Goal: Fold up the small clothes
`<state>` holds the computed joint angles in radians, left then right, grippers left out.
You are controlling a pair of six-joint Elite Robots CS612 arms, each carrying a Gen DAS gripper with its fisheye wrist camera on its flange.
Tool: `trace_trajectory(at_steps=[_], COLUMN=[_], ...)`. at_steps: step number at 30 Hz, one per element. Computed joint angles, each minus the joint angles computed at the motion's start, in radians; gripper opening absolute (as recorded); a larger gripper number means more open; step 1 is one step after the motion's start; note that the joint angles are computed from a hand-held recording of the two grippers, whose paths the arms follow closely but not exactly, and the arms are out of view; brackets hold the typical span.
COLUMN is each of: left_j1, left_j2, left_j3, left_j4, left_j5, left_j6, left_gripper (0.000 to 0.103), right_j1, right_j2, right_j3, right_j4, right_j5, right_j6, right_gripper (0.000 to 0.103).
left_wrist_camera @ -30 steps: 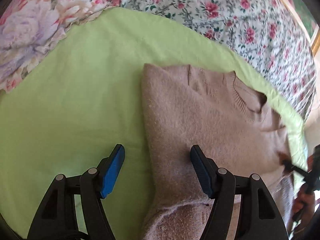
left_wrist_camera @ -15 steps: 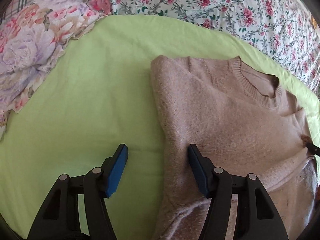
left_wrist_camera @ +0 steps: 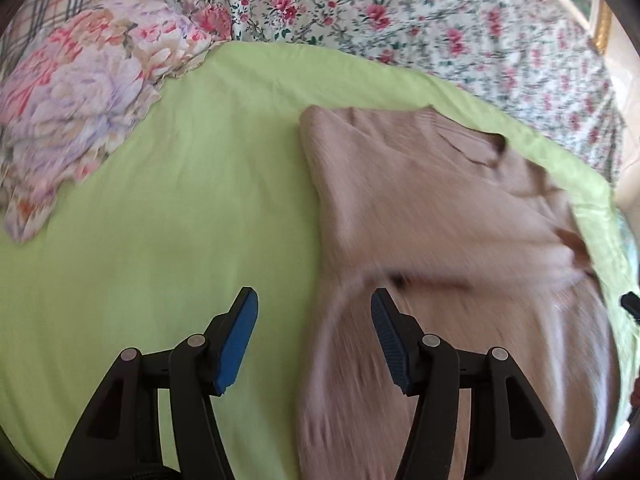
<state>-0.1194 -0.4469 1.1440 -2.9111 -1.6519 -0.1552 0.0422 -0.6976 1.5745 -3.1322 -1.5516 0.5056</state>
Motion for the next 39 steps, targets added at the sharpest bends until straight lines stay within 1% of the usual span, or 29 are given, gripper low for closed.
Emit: trace_trajectory(at_steps=[2,4,6,8,10,13,16,18,20,21,23,25,27,29,30,31,32,33,34,36,38,39], left_j1=[0.000,0.000,0.000,0.002,0.005,0.012,0.018,0.021,0.027,0.029,0.031,0.033,0.037,0.036,0.034,0.032,0.029,0.028,0.029,0.033,0.040,0.043], left_j2=[-0.038,-0.070,-0.095,-0.121,-0.136,-0.157,-0.172,-0.181,-0.187,-0.189,-0.190,-0.192,-0.191,-0.192,-0.193,-0.195,-0.197,-0.200,-0.201,-0.209,-0.213,-0.211], left_j3=[0.080,0.151,0.212,0.274,0.315,0.379,0.435,0.468,0.502,0.513,0.538,0.557,0.563,0.568,0.568,0.569,0.567,0.565,0.563,0.578,0.589,0.588], left_j4=[-0.042,-0.079,-0.103,-0.124,-0.136,-0.146,-0.154,-0.187,-0.212,-0.222,-0.257,-0.282,-0.286,-0.287,-0.286,-0.286,-0.273,-0.248,-0.239,-0.271,-0.296,-0.288], left_j5=[-0.033,-0.056,-0.084,-0.114,-0.148,-0.208,-0.261,-0.286,-0.343,-0.361,-0.390,-0.419,-0.451,-0.456,-0.450,-0.439,-0.432,-0.432,-0.428,-0.428,-0.447,-0.454], left_j6=[-0.010,-0.021,-0.032,-0.039,-0.043,-0.043,-0.041,-0.036,-0.037,-0.042,-0.058,-0.073,-0.083,-0.077,-0.070,-0.061,-0.041,-0.026,-0.021,-0.016,-0.008,-0.007], left_gripper=[0.059,0.059,0.060,0.061,0.061,0.062,0.063,0.063,0.063,0.063,0.063,0.063,0.063,0.062,0.059,0.054,0.030,0.005,0.007,0.007,0.008,0.007], right_j1=[0.007,0.010,0.012,0.013,0.013,0.008,0.001,-0.007,-0.017,-0.017,-0.018,-0.011,-0.010,-0.002,0.002,0.002,0.003,0.003,0.002,-0.007,-0.022,-0.027], right_j2=[-0.020,-0.035,-0.050,-0.066,-0.078,-0.099,-0.120,-0.129,-0.130,-0.129,-0.119,-0.106,-0.092,-0.082,-0.079,-0.078,-0.075,-0.076,-0.080,-0.088,-0.094,-0.094], right_j3=[0.044,0.074,0.109,0.144,0.170,0.223,0.274,0.311,0.347,0.356,0.374,0.382,0.378,0.364,0.355,0.351,0.342,0.341,0.346,0.368,0.391,0.396], right_j4=[-0.031,-0.058,-0.087,-0.102,-0.107,-0.133,-0.134,-0.155,-0.191,-0.198,-0.217,-0.266,-0.294,-0.290,-0.277,-0.263,-0.239,-0.232,-0.241,-0.293,-0.349,-0.352], right_j5=[-0.007,-0.010,-0.006,-0.001,0.005,0.030,0.050,0.084,0.146,0.163,0.222,0.245,0.291,0.295,0.296,0.298,0.305,0.305,0.303,0.315,0.333,0.337], right_j6=[0.005,0.008,0.017,0.015,0.014,0.015,0.021,0.038,0.061,0.067,0.076,0.085,0.091,0.083,0.073,0.066,0.062,0.057,0.047,0.049,0.062,0.063], right_gripper=[0.044,0.047,0.050,0.051,0.051,0.051,0.051,0.051,0.051,0.051,0.051,0.051,0.051,0.050,0.043,0.025,0.015,0.011,0.010,0.010,0.010,0.010])
